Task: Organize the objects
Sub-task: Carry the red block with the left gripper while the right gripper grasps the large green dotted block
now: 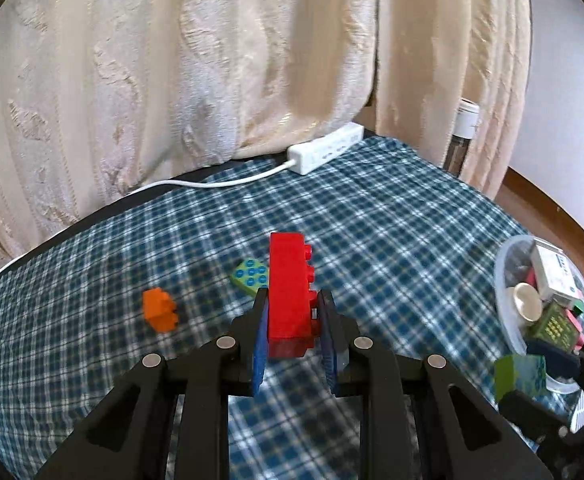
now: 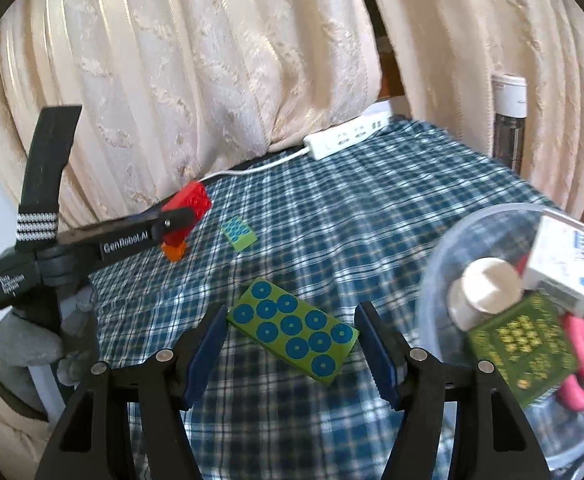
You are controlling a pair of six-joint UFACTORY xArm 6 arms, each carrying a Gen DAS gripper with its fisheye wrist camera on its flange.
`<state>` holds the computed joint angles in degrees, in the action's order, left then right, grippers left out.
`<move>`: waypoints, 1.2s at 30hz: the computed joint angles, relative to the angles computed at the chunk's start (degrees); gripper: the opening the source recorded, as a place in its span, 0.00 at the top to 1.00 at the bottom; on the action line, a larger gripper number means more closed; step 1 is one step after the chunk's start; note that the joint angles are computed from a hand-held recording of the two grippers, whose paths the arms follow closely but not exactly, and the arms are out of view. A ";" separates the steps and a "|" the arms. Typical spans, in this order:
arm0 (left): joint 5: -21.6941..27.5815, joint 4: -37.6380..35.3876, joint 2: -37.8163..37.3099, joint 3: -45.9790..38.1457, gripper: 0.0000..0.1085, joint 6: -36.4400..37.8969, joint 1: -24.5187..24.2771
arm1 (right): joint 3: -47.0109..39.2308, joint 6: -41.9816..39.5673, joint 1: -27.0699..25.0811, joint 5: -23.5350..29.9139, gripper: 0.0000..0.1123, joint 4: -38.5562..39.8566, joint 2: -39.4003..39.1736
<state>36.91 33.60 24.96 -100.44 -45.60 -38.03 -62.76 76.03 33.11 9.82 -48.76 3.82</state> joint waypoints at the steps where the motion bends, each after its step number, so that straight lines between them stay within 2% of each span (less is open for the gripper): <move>1: 0.05 -0.10 0.20 -0.34 0.78 0.21 -0.30 | 0.58 1.37 -0.27 0.17 0.39 -1.41 -0.81; 7: 0.27 -1.02 1.46 -2.33 0.78 1.55 -2.14 | 5.39 9.50 -2.05 2.02 0.39 -8.97 -6.76; 14: 0.92 -2.83 4.09 -6.00 0.78 3.85 -4.28 | 11.23 15.66 -4.45 3.96 0.39 -13.41 -13.57; 24: 2.32 -5.93 9.02 -13.59 0.78 8.13 -7.32 | 17.49 20.21 -7.47 5.57 0.39 -15.65 -20.30; 36: 7.54 -10.17 19.18 -29.58 0.78 14.76 -10.16 | 23.03 22.18 -12.69 5.39 0.39 -15.40 -24.67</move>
